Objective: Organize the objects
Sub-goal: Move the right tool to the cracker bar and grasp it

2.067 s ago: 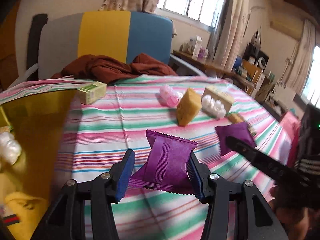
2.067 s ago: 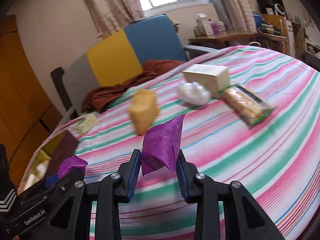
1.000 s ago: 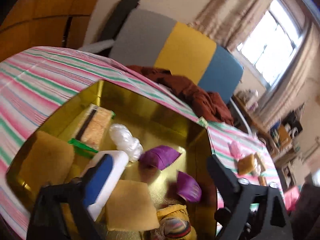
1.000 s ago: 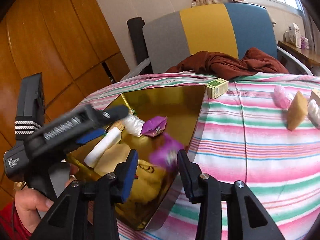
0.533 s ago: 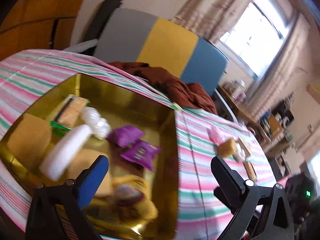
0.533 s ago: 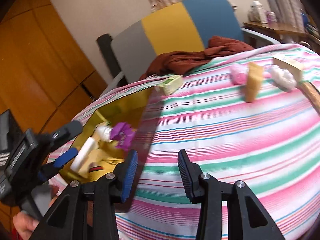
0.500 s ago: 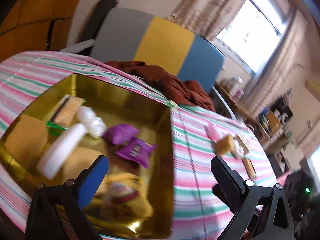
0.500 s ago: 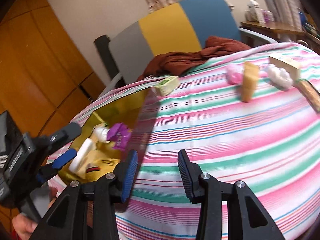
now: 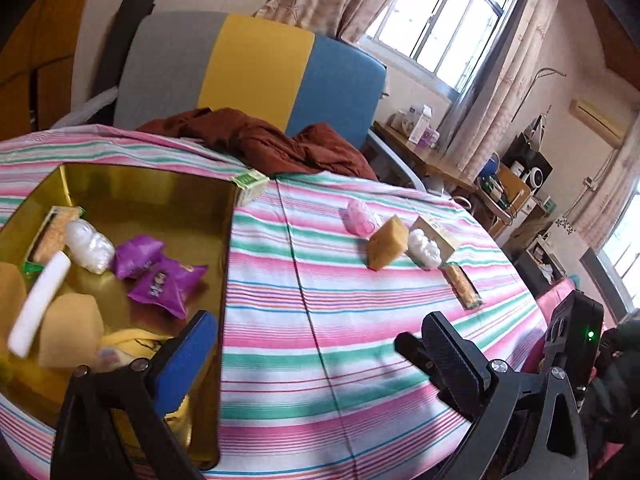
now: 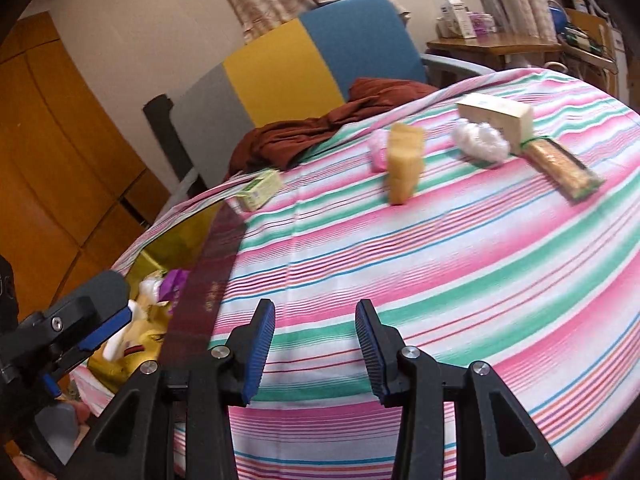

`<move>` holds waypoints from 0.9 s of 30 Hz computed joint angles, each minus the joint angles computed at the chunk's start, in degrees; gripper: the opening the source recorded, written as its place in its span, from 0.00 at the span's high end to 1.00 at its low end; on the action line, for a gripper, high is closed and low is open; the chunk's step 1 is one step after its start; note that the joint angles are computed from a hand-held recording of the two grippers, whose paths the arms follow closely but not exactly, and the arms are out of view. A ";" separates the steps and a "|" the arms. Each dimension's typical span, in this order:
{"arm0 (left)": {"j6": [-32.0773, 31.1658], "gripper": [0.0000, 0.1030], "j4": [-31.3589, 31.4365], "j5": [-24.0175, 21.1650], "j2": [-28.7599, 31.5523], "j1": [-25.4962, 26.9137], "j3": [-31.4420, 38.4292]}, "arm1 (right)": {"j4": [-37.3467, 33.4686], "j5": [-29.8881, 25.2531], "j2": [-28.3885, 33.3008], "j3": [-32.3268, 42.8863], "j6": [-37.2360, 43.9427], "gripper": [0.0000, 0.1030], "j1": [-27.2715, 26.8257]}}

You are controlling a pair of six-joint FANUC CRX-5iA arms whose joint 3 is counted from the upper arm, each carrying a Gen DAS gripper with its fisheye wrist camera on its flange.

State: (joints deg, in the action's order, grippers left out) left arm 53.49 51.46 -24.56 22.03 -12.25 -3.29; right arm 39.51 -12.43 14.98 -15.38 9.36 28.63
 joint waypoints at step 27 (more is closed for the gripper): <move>15.82 0.00 -19.85 -10.35 7.66 -1.07 14.42 | -0.74 -18.90 7.73 11.92 10.29 0.22 -14.45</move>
State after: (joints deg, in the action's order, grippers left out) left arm 69.31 31.61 -34.91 29.69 -13.32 11.13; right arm 38.77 -31.34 22.71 -3.46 19.65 14.17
